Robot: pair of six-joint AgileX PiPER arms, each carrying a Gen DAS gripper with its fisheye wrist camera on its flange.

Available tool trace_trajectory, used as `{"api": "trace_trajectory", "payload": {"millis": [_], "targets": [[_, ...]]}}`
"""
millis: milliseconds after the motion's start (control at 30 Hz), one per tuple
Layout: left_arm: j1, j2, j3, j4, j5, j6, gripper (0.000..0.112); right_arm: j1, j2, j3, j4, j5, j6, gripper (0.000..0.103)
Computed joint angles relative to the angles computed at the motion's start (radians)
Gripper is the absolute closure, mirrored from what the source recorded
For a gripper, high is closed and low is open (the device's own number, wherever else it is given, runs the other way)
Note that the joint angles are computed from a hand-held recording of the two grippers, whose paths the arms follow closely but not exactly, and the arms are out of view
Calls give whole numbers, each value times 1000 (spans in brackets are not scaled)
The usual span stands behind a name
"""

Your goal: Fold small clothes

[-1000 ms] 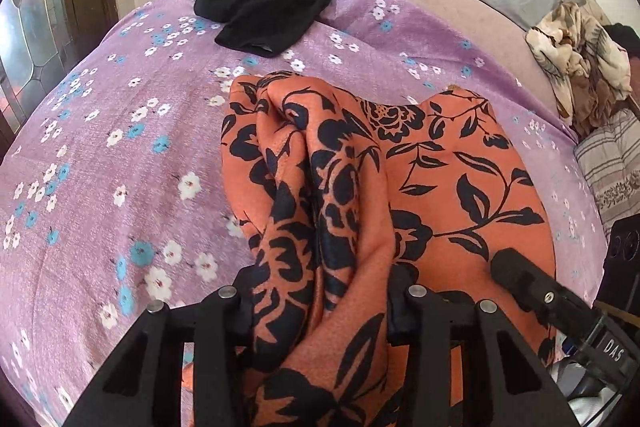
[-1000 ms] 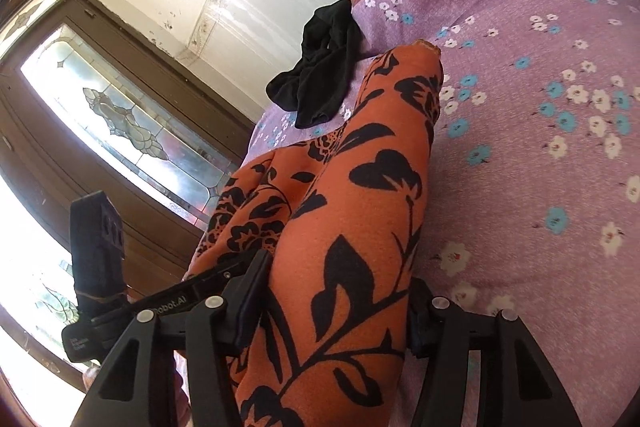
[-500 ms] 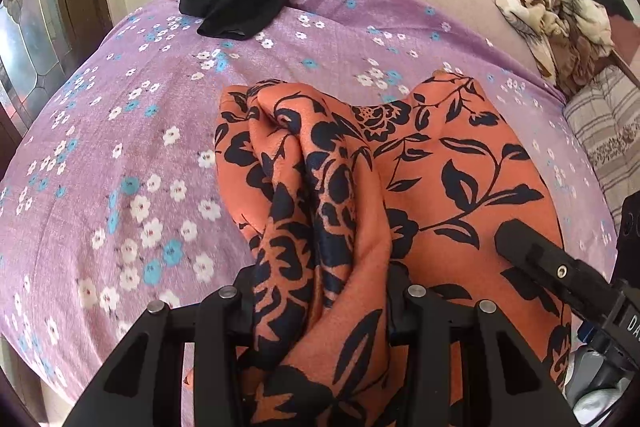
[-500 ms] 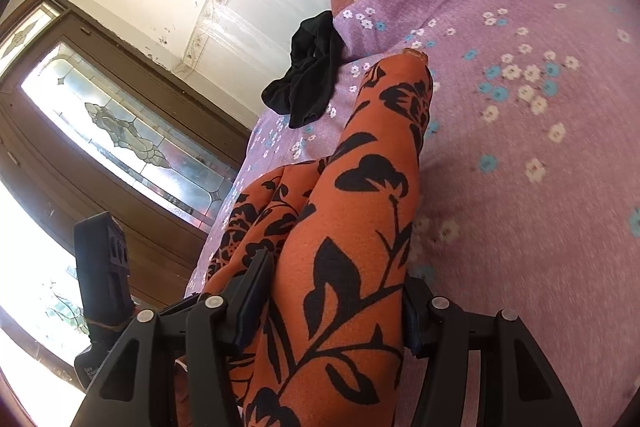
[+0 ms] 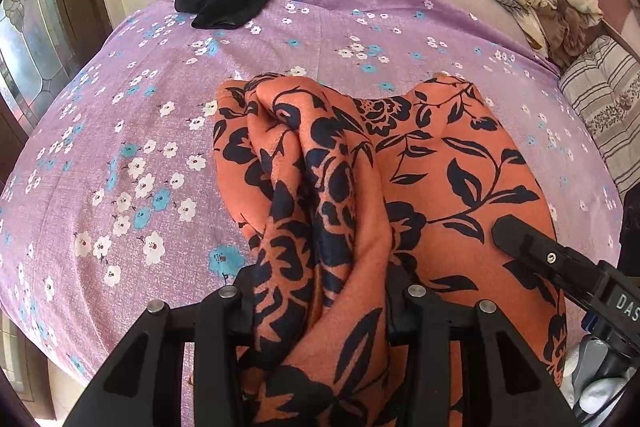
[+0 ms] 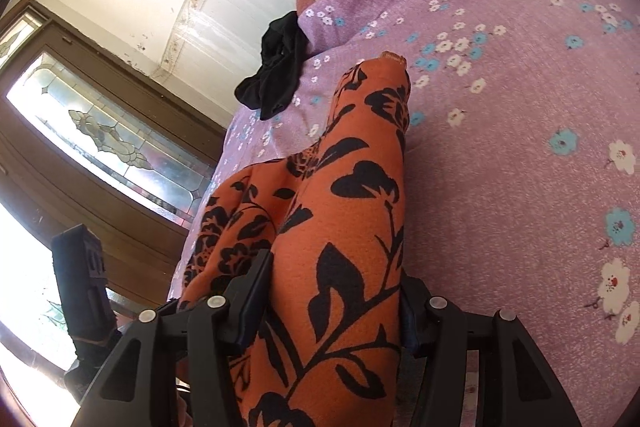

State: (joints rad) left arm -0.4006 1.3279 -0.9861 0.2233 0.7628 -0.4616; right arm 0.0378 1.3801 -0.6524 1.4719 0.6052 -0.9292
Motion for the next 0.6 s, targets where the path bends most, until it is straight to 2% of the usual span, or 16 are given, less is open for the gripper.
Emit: {"api": "trace_trajectory", "payload": {"millis": [133,167,267,333,433,500,600], "targets": [[16,22,-5,-15,-2,17,66,-30,69,-28,-62,25,75,46],[14,25,-5,-11,-2,17,64,-37,80,-33,-73,29,99,41],[17,32,-5,-11,-1,31,58,-49,86,-59,-124,49,167,38],[33,36,-11,-38,2,66,57,-31,57,-79,-205,8,246,37],[70,43,-39,-91,32,130,51,18,-32,-94,-355,-114,371,37],[106,40,-65,-141,57,190,50,25,-70,-101,-339,-143,326,37],[169,22,-92,-216,65,262,49,19,-83,-103,-159,-118,116,37]]}}
